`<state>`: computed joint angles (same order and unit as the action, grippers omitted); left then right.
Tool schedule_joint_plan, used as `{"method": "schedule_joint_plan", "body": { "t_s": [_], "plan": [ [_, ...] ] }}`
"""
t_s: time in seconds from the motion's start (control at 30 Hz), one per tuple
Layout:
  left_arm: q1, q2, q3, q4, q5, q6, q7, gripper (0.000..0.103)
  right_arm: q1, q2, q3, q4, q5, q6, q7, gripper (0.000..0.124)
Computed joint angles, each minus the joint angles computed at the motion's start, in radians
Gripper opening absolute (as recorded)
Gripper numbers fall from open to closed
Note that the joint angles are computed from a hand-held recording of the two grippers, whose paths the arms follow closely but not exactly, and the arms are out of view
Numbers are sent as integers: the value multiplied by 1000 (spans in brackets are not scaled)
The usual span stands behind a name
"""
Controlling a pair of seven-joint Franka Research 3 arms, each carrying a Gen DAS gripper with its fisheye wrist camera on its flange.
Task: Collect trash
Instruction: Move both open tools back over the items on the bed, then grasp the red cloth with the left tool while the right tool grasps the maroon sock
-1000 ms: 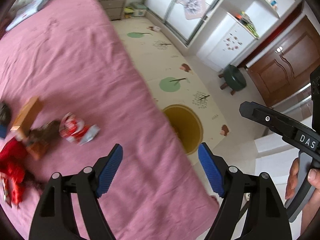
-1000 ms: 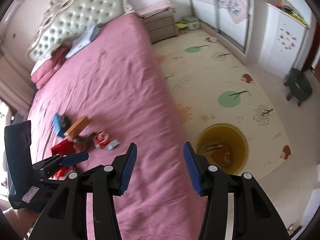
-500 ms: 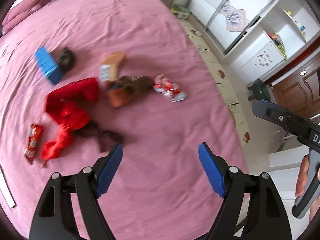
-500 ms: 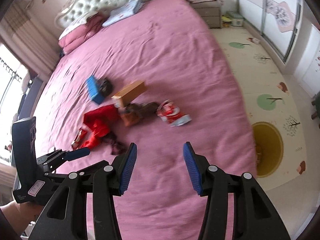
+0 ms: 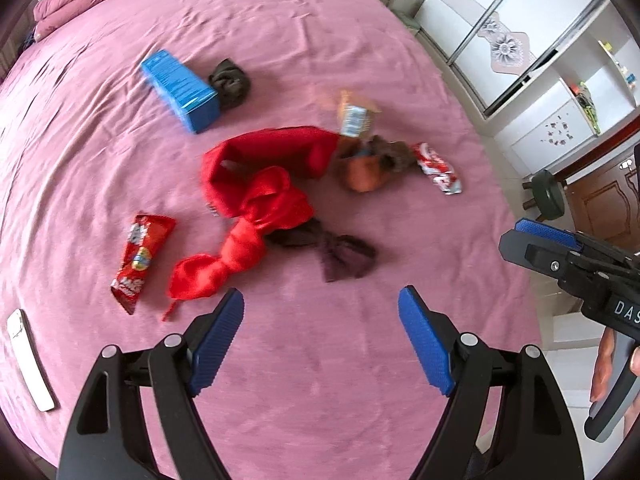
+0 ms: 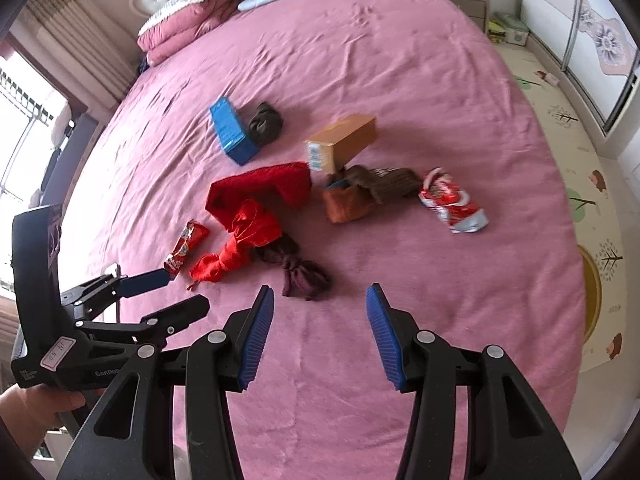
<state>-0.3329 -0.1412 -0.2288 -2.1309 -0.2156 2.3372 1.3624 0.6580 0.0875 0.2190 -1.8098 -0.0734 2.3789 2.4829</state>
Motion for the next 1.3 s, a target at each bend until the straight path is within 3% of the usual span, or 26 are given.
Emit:
{"method": "schedule_joint_plan", "body": {
  "t_s": [0.47,0.87,1.03,1.1,1.2,1.3],
  "plan": [
    [66,153,4,30,105,14,41,79,38,272,-34,236,81,-81,-204,48],
    [107,288,-18,93,103,-15,77,79,48,419,-55,368,164,-145,-305,48],
    [105,299,-20,89,131,-1,38,73,55,468,-60,423,184,-191,-331,48],
    [99,303,-19,96,163,-11,1,71,64,503,-65,478,178,-257,-332,38],
    [94,311,-19,113,194,-33,-36,64,70,529,-65,526,188,-287,-346,23],
    [101,311,-21,122,179,-47,-46,48,81,518,-73,522,185,-290,-334,15]
  ]
}}
